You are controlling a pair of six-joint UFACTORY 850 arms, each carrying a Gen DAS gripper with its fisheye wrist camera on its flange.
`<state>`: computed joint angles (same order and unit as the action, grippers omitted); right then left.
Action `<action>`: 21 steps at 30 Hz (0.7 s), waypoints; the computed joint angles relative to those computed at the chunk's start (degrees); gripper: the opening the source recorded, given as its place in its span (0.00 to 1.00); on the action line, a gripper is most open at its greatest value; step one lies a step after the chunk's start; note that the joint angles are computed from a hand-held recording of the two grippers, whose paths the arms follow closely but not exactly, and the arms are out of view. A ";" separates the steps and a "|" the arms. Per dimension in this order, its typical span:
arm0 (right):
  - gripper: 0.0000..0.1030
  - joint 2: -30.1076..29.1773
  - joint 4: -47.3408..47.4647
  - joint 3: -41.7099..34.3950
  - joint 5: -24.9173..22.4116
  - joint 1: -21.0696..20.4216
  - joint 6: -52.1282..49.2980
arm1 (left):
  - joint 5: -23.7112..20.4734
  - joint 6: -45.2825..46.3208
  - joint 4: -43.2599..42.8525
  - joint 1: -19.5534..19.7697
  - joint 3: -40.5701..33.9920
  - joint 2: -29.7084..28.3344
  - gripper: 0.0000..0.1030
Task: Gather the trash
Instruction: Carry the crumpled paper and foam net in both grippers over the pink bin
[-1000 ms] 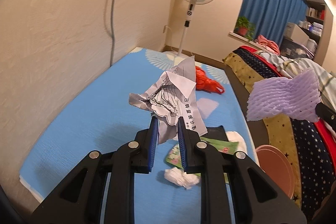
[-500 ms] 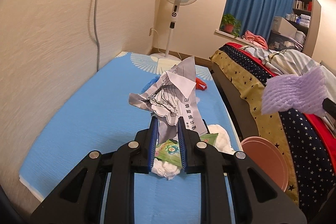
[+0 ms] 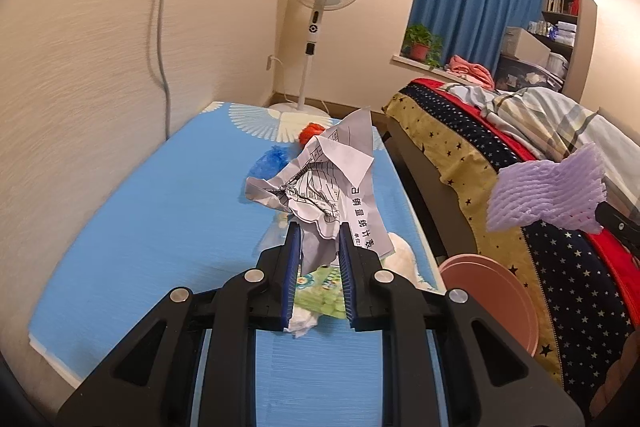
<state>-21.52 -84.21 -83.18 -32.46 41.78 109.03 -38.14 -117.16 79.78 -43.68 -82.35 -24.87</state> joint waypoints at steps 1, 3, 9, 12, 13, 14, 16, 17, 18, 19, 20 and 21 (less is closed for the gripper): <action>0.06 0.05 0.33 0.08 -0.37 -0.07 -0.11 | 0.31 0.11 0.20 -0.07 -0.28 -0.22 0.18; 0.06 0.13 0.93 0.18 -1.03 -0.23 -0.30 | 0.97 0.24 0.64 -0.21 -0.86 -0.71 0.18; 0.06 0.18 2.56 0.56 -2.78 -0.59 -1.01 | 2.73 1.73 0.66 -0.65 -3.25 -2.75 0.18; 0.06 -0.16 3.64 0.38 -3.35 -0.86 -1.87 | 3.38 2.67 0.49 -0.92 -4.72 -3.93 0.18; 0.06 -0.23 4.01 0.37 -3.56 -0.99 -2.09 | 3.79 2.97 0.38 -0.94 -5.31 -4.39 0.18; 0.06 -0.33 4.44 0.33 -3.90 -1.10 -2.33 | 4.15 3.24 0.21 -0.97 -5.81 -4.80 0.18; 0.06 -0.48 4.93 0.29 -4.36 -1.28 -2.62 | 4.86 3.92 -0.19 -1.08 -6.87 -5.70 0.18; 0.06 -0.58 5.28 0.23 -4.70 -1.37 -2.91 | 5.16 4.35 -0.45 -1.12 -7.35 -6.12 0.18; 0.06 -0.66 5.53 0.20 -4.86 -1.47 -3.13 | 5.40 4.80 -0.73 -1.18 -7.87 -6.54 0.18; 0.06 -0.77 5.84 0.13 -5.15 -1.52 -3.43 | 5.75 5.28 -1.00 -1.25 -8.53 -7.08 0.18; 0.06 -0.90 6.00 0.05 -5.42 -1.60 -3.65 | 5.99 5.59 -1.15 -1.33 -8.96 -7.45 0.18; 0.06 -1.03 6.20 -0.02 -5.76 -1.68 -3.93 | 6.28 5.97 -1.33 -1.40 -9.43 -7.83 0.18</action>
